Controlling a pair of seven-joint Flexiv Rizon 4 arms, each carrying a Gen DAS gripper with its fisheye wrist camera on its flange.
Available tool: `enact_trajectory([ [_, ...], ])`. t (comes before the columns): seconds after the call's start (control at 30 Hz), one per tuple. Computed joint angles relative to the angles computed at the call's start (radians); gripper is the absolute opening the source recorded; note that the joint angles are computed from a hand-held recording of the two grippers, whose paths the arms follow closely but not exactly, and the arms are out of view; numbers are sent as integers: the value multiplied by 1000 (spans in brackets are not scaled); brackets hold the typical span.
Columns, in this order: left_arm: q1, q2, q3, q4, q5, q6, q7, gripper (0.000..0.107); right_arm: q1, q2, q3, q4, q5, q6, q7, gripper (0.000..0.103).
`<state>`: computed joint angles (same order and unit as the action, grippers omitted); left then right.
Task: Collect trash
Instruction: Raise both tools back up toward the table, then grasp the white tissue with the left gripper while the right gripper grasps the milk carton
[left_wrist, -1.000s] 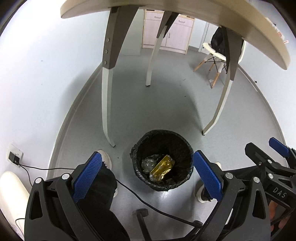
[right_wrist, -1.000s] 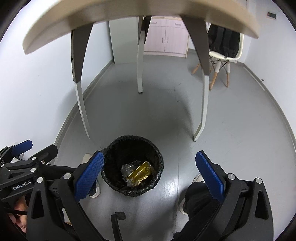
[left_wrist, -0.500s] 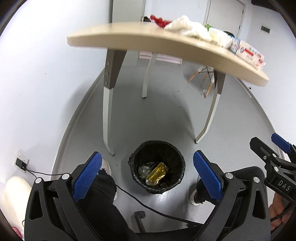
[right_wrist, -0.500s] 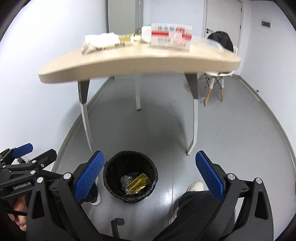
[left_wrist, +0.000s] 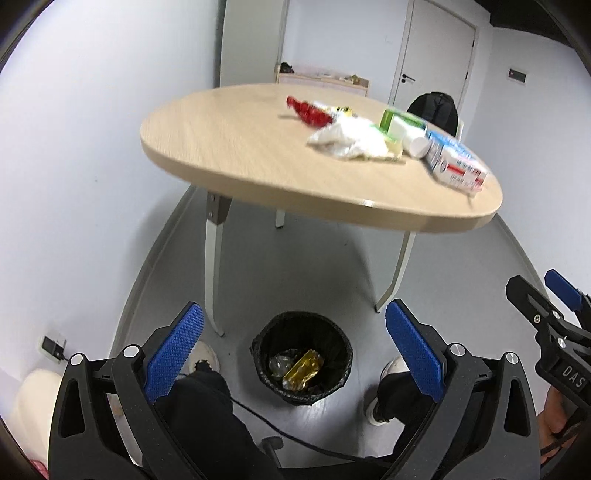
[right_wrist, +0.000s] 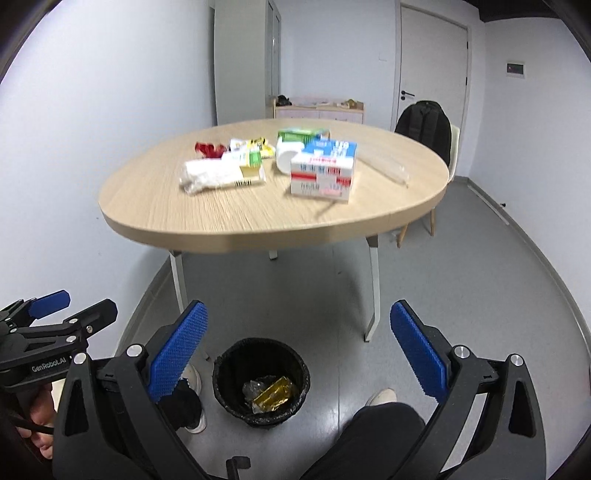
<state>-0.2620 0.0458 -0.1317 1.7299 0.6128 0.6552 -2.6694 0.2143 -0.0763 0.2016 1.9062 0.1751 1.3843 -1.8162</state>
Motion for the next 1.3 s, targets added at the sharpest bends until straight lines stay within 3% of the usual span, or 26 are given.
enact_trajectory([
  [0.4,13,-75,25,-165,-25,-24,98,97,4,-32,-17,-155,-21,-58,38,95],
  [0.83,21,-293,114,-385,-142,17,282,96,10,-235,-33,-419,-163,-161,143,94],
  [1.3,11,-403,186,-477,-265,43,379,69,25,-397,-30,-640,-220,-290,193,90],
])
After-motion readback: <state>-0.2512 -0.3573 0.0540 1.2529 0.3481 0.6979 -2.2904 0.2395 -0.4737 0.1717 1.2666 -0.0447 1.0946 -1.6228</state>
